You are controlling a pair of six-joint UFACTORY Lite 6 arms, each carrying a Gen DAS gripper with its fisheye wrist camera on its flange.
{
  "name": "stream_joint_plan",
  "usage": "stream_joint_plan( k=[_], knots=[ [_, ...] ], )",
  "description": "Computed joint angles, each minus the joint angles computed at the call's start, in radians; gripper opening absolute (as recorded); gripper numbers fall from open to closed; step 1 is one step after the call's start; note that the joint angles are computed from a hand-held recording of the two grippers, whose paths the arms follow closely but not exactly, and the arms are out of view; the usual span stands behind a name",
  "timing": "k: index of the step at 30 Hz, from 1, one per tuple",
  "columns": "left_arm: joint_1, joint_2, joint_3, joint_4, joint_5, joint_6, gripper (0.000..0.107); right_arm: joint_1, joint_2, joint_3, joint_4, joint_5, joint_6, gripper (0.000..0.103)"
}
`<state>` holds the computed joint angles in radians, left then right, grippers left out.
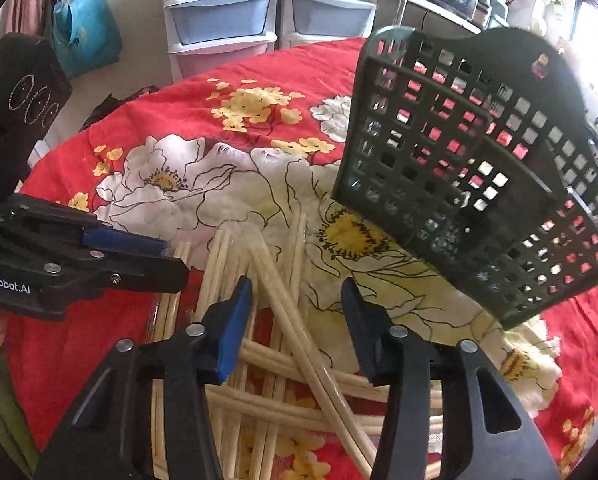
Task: Organize utensils
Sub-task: 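Close the right gripper on a wrapped chopstick pair while the left gripper grasps another pair, then lift the right gripper's chopsticks over the green mesh basket while the left gripper lifts its pair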
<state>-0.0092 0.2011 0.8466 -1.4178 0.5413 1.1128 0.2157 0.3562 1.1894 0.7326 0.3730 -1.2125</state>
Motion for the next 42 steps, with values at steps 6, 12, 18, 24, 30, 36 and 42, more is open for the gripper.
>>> stream_joint_plan(
  k=[6,12,18,24,30,36,42],
  knots=[
    [0.034,0.059,0.035,-0.035,0.030,0.048,0.018,-0.015,0.052,0.076,0.003,0.085,0.019,0.021],
    [0.085,0.100,0.041,-0.078,0.095,0.106,0.009,-0.031,0.039,0.071,0.015,0.097,-0.005,0.013],
    [0.121,0.079,0.017,-0.081,0.133,0.132,0.007,-0.071,-0.040,0.025,0.106,0.123,-0.092,0.013],
    [0.162,-0.016,-0.005,-0.068,0.104,0.131,0.006,-0.106,-0.111,0.004,0.156,0.154,-0.127,0.013],
    [0.225,-0.117,0.035,0.005,0.081,0.074,0.005,-0.146,-0.160,0.005,0.246,0.188,-0.175,0.012],
    [0.229,-0.196,0.111,0.051,0.071,0.028,0.004,-0.190,-0.216,0.012,0.333,0.238,-0.206,0.012],
    [0.148,-0.220,0.207,0.080,0.036,-0.019,0.003,-0.250,-0.277,0.011,0.401,0.299,-0.229,0.012]
  ],
)
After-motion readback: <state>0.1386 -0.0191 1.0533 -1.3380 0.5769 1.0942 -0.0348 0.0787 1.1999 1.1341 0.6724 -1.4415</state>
